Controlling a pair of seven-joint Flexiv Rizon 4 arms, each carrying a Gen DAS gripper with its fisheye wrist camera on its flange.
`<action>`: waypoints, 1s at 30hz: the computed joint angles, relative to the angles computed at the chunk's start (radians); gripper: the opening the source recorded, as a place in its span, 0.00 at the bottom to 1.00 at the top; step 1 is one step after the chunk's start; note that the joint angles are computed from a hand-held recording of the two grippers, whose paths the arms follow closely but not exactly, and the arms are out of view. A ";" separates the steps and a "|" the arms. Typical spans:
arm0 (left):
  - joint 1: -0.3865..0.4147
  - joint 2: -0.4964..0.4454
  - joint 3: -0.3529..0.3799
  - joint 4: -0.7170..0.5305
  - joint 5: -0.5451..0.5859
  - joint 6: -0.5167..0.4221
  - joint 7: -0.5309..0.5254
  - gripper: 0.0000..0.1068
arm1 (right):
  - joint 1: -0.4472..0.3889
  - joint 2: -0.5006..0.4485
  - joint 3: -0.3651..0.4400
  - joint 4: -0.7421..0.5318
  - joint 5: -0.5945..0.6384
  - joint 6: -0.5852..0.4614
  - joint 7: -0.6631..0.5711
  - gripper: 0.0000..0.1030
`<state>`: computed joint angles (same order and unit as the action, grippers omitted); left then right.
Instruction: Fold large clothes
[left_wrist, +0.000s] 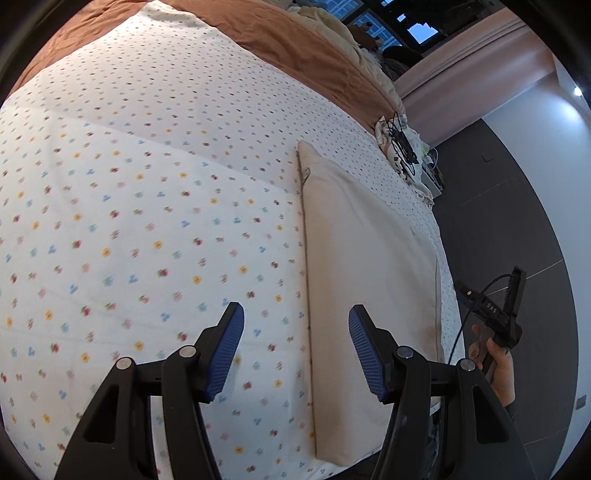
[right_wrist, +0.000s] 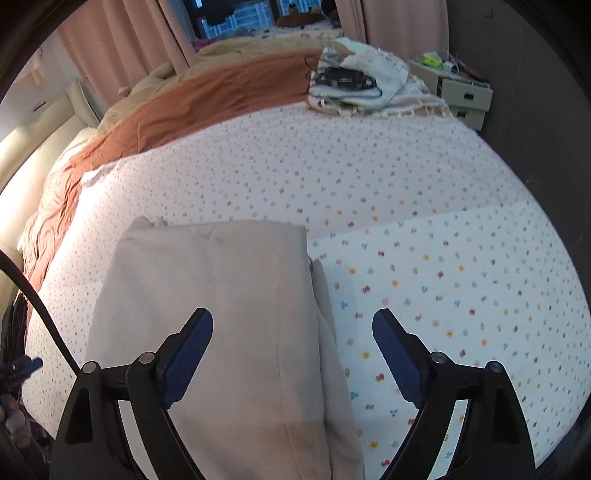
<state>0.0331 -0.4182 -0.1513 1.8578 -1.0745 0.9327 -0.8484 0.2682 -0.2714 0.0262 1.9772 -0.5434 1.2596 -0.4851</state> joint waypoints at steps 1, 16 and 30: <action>-0.004 -0.013 -0.003 -0.018 0.012 -0.004 -0.011 0.56 | -0.010 -0.017 0.021 -0.014 0.038 -0.008 -0.033 0.85; -0.058 -0.274 -0.053 -0.345 0.301 -0.058 -0.244 0.56 | -0.111 -0.245 0.098 -0.285 0.415 -0.086 -0.345 0.60; -0.049 -0.336 -0.083 -0.411 0.405 -0.041 -0.302 0.56 | -0.378 -0.291 0.382 -0.369 0.837 -0.083 -0.735 0.49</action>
